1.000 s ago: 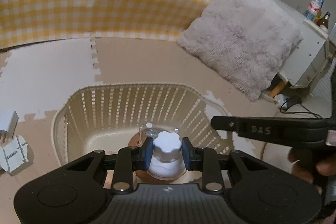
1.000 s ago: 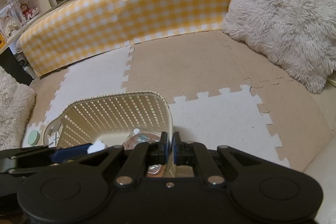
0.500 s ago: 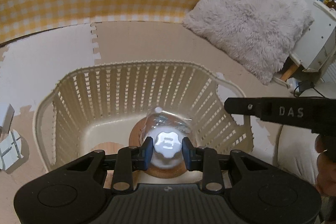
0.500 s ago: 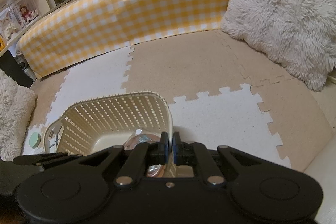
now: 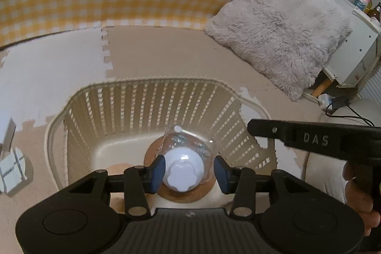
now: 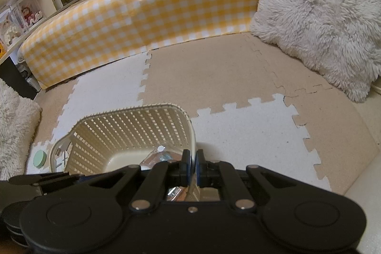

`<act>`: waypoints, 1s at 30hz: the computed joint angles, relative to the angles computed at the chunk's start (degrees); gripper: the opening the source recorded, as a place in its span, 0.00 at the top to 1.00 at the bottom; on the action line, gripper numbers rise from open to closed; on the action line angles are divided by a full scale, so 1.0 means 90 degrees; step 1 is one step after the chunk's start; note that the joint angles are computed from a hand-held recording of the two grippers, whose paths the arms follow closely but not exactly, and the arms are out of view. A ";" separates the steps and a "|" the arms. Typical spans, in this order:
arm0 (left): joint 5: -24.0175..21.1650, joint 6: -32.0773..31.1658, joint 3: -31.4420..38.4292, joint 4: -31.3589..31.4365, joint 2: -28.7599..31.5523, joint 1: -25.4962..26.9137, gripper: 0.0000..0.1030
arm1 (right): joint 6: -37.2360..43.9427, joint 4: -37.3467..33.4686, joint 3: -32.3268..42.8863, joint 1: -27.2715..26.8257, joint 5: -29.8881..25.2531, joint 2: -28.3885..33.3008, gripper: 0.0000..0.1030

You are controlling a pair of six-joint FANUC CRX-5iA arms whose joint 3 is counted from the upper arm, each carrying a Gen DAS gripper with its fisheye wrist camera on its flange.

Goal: Organize rigid objects
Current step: 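Lower the white cap onto the clear case in the basket, open left tool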

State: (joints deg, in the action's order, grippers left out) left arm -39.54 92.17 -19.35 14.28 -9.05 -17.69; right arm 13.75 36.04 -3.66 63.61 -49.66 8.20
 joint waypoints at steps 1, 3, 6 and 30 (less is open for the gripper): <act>0.0013 -0.0039 0.0038 -0.0017 0.0028 -0.0012 0.60 | 0.0000 0.0000 0.0000 0.0000 0.0000 0.0000 0.95; -0.0040 -0.0152 0.0150 -0.0018 0.0128 -0.0028 0.75 | -0.0020 0.0009 -0.0023 -0.0003 0.0026 -0.0011 0.95; -0.0349 -0.0186 0.0407 -0.0199 0.0311 -0.0051 0.82 | -0.0030 0.0004 -0.0026 -0.0008 0.0043 -0.0015 0.95; -0.0690 -0.0487 0.0215 0.0361 0.0044 0.0191 0.49 | 0.0104 -0.0136 0.0049 -0.0026 0.0012 0.0016 0.95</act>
